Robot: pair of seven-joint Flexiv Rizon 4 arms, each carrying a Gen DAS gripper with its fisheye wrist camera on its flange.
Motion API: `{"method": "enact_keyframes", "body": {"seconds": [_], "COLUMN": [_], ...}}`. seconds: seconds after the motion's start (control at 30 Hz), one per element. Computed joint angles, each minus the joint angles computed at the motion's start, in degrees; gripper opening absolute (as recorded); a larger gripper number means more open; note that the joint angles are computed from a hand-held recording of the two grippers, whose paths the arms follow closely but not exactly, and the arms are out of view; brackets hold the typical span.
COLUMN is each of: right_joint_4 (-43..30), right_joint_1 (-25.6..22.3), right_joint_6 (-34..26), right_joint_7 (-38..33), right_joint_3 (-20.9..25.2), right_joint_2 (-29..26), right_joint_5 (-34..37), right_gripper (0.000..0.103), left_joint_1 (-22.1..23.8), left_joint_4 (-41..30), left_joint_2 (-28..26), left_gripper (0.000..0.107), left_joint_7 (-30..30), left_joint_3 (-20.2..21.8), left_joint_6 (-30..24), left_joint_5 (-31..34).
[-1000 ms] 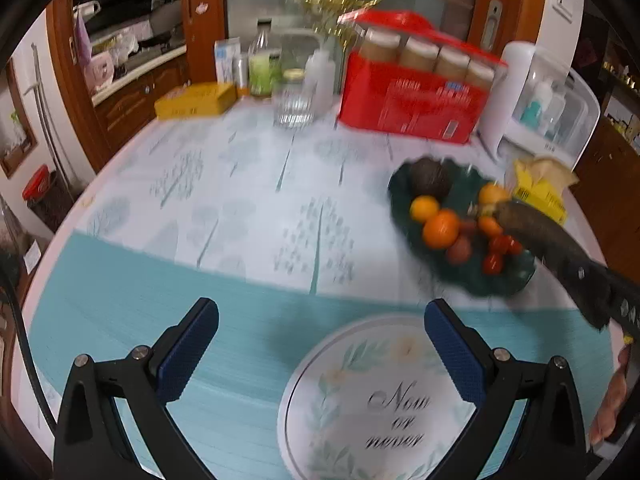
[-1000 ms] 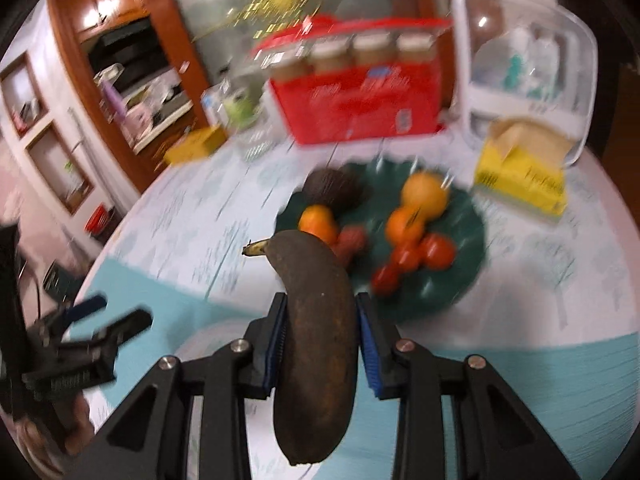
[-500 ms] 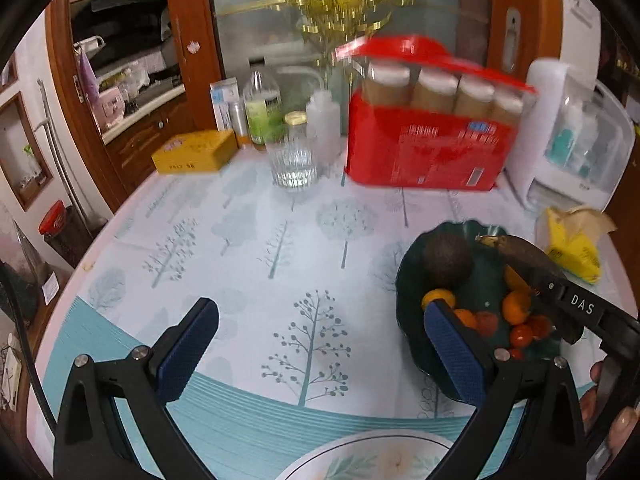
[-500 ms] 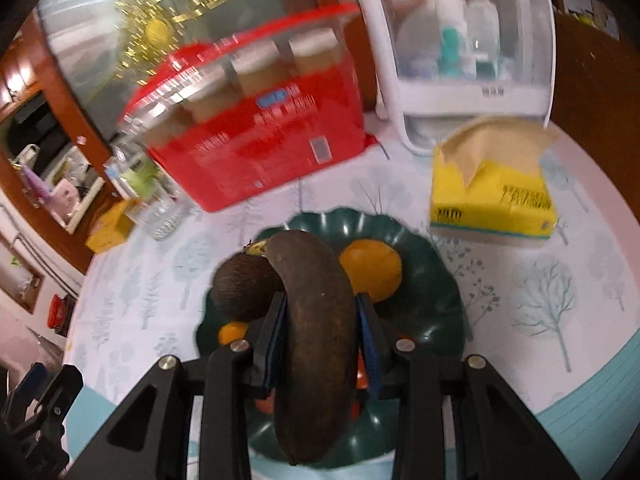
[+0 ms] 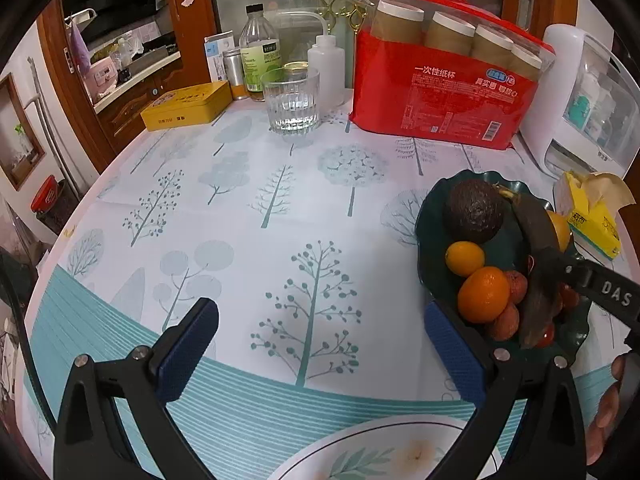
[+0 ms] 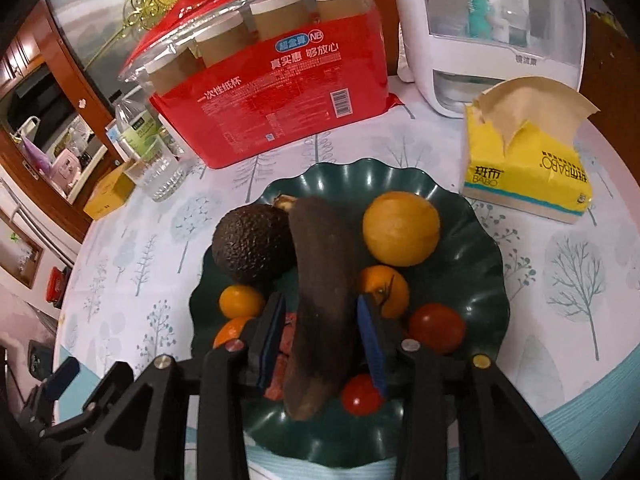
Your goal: Organize fruits
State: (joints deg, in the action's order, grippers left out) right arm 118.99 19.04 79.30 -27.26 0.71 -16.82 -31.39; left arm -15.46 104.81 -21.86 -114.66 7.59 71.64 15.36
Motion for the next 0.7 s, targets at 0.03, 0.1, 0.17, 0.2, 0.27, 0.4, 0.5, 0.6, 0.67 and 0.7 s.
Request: {"method": "enact_keyframes", "body": {"seconds": [0.03,0.1,0.17,0.2,0.27,0.4,0.5,0.6,0.67,0.7], "right_joint_4": [0.2,1.1,2.4,2.8,3.7,6.5,9.5,13.2,15.8,17.2], "right_joint_1": [-0.1,0.4,1.2,1.2,0.8,-0.8,-2.4,-4.6,-5.8,-6.2], "right_joint_6": [0.2,0.7,0.6,0.3,-0.4,-1.5,-2.0,-2.7,-3.9,-4.3], "right_joint_7": [0.0,0.9,2.5,2.9,3.5,5.0,7.2,10.4,10.5,10.2], "right_joint_3": [0.1,-0.8,-2.1,-2.1,-1.7,0.0,1.8,4.4,7.0,8.4], "right_joint_2": [0.2,1.0,2.2,2.7,3.7,7.3,11.3,16.3,20.1,22.1], "right_joint_5": [0.1,-1.2,-4.5,-5.5,-7.3,-10.8,-14.0,-18.2,-18.1,-17.5], "right_gripper": [0.038,0.038,0.038,0.038,0.038,0.038,0.038,0.038,0.038,0.039], "left_joint_1": [0.1,0.1,0.4,0.5,1.0,1.6,2.9,3.8,4.2,4.2], "left_joint_4": [0.3,0.6,1.3,1.6,2.6,5.3,9.6,14.1,17.7,19.0], "left_joint_2": [0.2,0.5,1.2,1.6,2.7,6.0,10.2,14.6,18.0,19.6], "left_gripper": [0.102,0.102,0.102,0.102,0.102,0.102,0.102,0.102,0.102,0.102], "left_joint_7": [0.2,0.1,0.6,0.9,2.0,3.8,6.5,9.2,11.3,11.4], "left_joint_3": [-0.1,-0.1,-0.5,-0.7,-1.4,-2.6,-4.4,-5.8,-6.6,-6.7], "left_joint_6": [0.1,0.1,0.3,0.4,0.6,0.8,2.3,3.6,4.4,4.4], "left_joint_5": [-0.1,0.0,-0.3,-0.5,-1.3,-2.3,-4.9,-7.4,-9.2,-9.0]}}
